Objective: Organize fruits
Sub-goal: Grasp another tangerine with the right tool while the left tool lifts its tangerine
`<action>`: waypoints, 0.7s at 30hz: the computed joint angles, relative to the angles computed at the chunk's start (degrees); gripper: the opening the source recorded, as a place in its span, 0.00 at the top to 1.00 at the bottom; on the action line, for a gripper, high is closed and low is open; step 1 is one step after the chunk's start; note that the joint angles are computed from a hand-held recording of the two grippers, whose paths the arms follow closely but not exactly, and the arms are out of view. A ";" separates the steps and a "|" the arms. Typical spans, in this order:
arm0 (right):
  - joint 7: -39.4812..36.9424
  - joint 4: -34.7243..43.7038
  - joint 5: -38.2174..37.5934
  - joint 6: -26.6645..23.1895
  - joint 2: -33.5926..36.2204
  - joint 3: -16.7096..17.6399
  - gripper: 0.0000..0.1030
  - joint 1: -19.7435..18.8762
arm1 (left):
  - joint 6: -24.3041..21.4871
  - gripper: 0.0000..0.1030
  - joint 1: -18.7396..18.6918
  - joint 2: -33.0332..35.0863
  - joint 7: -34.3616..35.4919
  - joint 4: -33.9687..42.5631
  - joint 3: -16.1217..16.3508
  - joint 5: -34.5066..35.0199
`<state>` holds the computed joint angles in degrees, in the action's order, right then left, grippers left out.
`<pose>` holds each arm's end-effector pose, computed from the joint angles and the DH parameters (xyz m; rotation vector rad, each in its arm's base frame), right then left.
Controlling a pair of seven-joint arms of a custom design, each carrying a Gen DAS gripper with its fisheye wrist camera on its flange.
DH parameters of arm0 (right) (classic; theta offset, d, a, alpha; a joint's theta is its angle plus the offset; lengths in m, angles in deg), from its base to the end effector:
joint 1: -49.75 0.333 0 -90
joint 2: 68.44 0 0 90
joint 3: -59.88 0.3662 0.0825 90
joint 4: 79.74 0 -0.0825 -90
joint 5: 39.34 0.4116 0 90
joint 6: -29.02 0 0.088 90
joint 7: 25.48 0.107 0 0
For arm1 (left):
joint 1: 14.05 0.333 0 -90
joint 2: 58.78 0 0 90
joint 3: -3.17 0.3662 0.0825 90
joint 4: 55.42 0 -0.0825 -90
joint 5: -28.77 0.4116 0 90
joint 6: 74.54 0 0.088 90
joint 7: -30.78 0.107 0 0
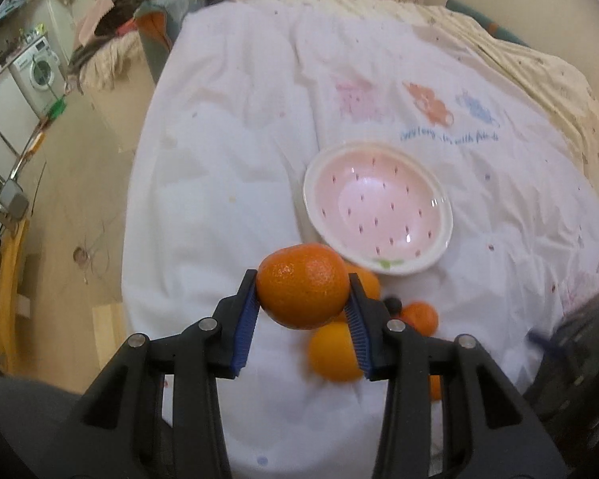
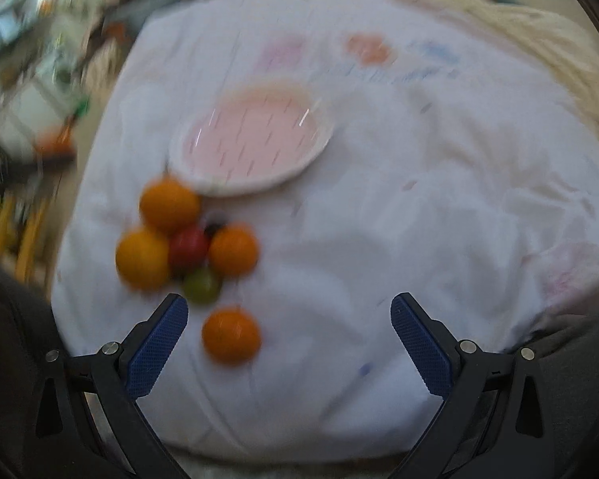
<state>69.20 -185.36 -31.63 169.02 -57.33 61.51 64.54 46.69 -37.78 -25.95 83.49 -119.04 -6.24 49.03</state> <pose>0.6520 0.1910 0.5015 -2.0467 1.8186 -0.1908 0.7090 -0.3929 0.5769 -1.9567 1.9533 -0.5430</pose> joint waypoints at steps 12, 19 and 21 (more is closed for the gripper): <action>-5.61 6.08 2.43 -11.95 6.13 0.61 0.35 0.77 | 4.76 0.64 1.16 -1.04 -2.44 -4.16 -0.26 -0.99; -9.59 4.86 8.79 -11.06 4.97 1.37 0.57 -0.93 | 5.91 0.64 2.14 -1.36 -3.23 -5.11 -0.79 -2.69; -10.49 5.55 10.82 -11.33 5.17 1.49 0.57 -1.53 | 6.03 0.64 2.18 -1.49 -3.39 -5.33 -0.75 -2.77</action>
<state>58.72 -179.80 -20.81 157.69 -52.16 63.00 63.00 52.72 -35.59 -27.43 80.10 -124.37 -6.99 46.26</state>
